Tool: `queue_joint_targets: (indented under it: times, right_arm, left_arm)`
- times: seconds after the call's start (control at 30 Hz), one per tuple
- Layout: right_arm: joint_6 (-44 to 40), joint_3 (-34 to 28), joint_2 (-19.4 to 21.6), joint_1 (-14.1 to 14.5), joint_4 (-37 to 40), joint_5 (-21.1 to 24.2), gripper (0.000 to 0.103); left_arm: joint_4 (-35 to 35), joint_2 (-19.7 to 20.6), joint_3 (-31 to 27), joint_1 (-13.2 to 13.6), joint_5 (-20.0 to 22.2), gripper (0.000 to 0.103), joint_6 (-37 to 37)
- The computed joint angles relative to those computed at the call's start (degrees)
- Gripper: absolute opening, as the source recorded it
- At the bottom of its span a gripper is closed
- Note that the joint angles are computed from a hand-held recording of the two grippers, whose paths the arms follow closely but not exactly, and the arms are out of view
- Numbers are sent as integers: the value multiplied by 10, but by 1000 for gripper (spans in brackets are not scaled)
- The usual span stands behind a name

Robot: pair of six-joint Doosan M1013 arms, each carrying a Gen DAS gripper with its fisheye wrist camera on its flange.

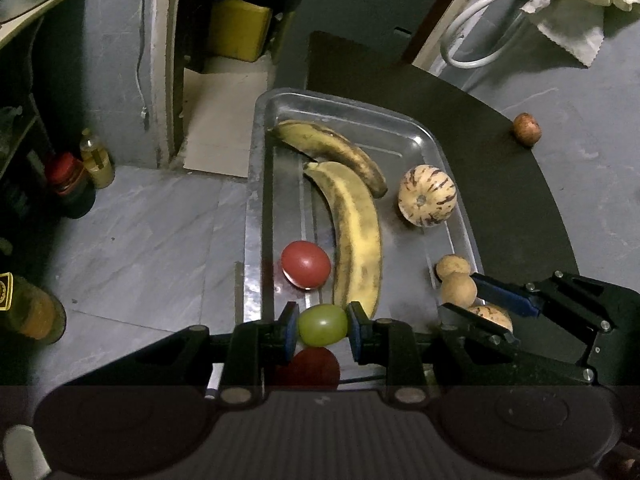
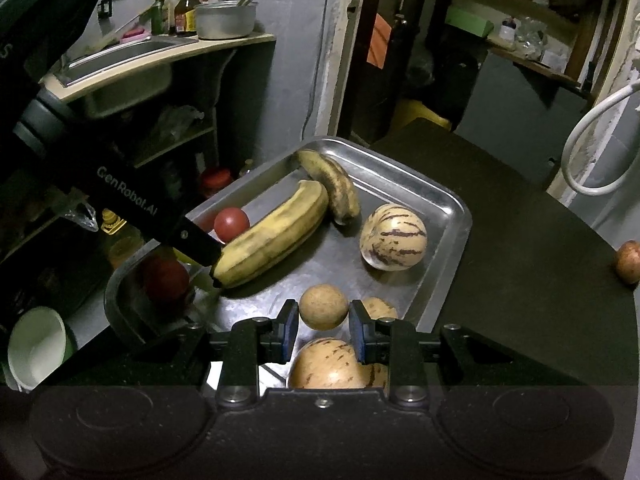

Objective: Organize fruits
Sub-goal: 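Lower the tan fruit onto the tray with the right tool while the left tool releases the grape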

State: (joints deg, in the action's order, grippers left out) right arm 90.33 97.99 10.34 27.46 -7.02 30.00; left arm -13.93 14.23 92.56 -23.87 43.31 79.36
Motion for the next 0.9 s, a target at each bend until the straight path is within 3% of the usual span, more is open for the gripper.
queue_joint_targets:
  times: [0.9]
  right_arm:
    - [-14, 2, 3, -2, 19, -5, 32]
  left_arm:
    - [13, -1, 1, -1, 5, 33, -16]
